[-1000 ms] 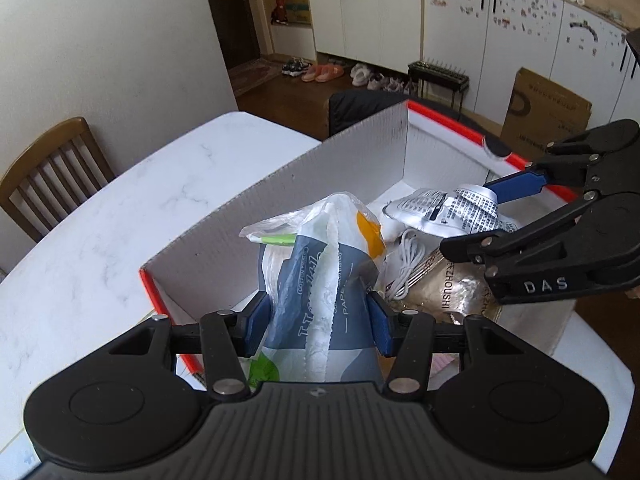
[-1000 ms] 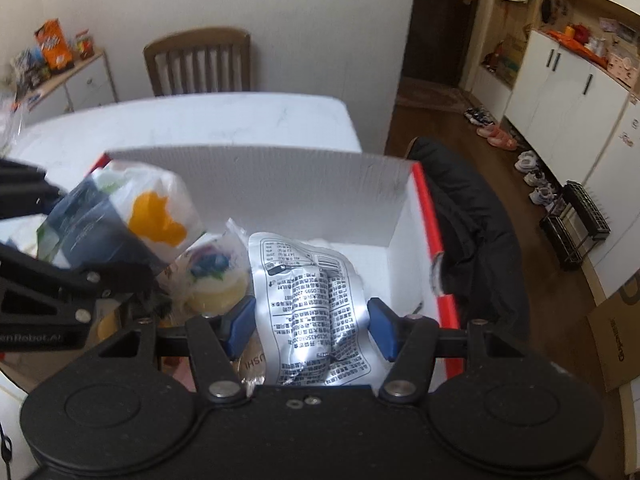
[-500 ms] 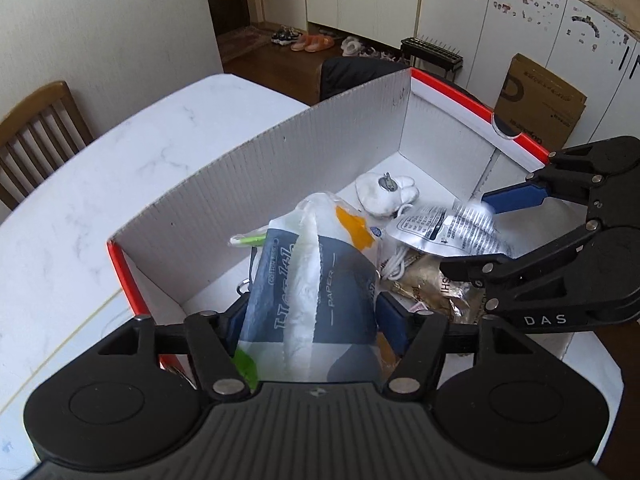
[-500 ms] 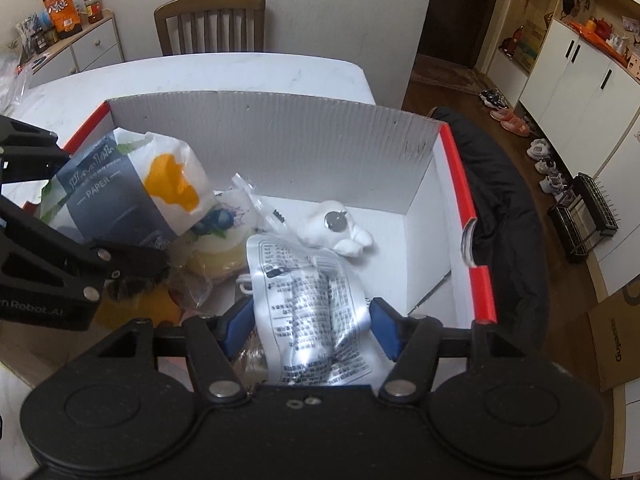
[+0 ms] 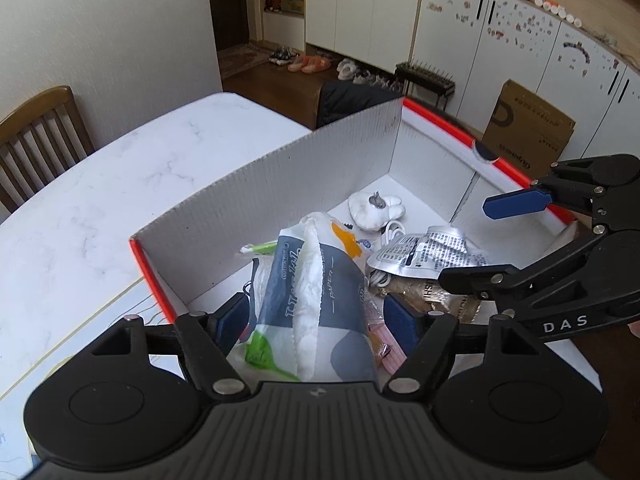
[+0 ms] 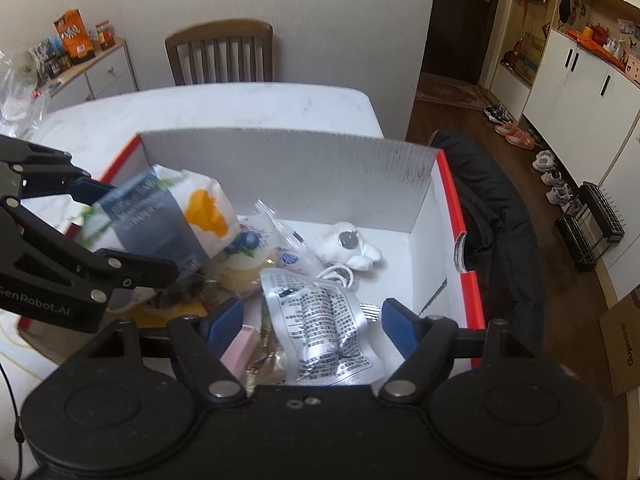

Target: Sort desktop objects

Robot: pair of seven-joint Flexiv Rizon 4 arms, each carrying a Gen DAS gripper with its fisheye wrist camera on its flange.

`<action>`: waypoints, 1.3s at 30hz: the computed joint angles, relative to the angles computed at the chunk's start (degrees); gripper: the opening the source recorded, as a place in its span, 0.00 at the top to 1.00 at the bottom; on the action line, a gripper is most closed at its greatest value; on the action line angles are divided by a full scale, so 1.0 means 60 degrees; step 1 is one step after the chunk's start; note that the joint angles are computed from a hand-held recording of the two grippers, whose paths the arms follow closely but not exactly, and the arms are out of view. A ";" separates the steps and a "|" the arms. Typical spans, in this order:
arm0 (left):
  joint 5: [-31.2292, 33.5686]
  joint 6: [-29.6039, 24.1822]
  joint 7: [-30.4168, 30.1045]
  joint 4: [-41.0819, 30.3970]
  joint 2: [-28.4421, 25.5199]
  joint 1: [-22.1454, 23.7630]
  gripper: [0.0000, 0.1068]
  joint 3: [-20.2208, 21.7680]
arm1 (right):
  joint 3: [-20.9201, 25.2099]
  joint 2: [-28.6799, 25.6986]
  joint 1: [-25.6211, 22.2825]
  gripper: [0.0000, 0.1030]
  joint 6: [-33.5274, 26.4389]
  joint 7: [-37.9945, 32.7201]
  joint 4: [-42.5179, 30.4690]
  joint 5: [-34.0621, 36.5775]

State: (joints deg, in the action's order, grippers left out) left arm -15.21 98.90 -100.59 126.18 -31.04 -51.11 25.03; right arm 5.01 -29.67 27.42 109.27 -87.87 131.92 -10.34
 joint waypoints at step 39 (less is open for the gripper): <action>-0.3497 0.3491 0.2031 0.3270 0.2129 -0.0772 0.15 -0.1717 | 0.0730 0.1795 0.2051 0.12 0.3464 -0.0250 0.2242 0.3900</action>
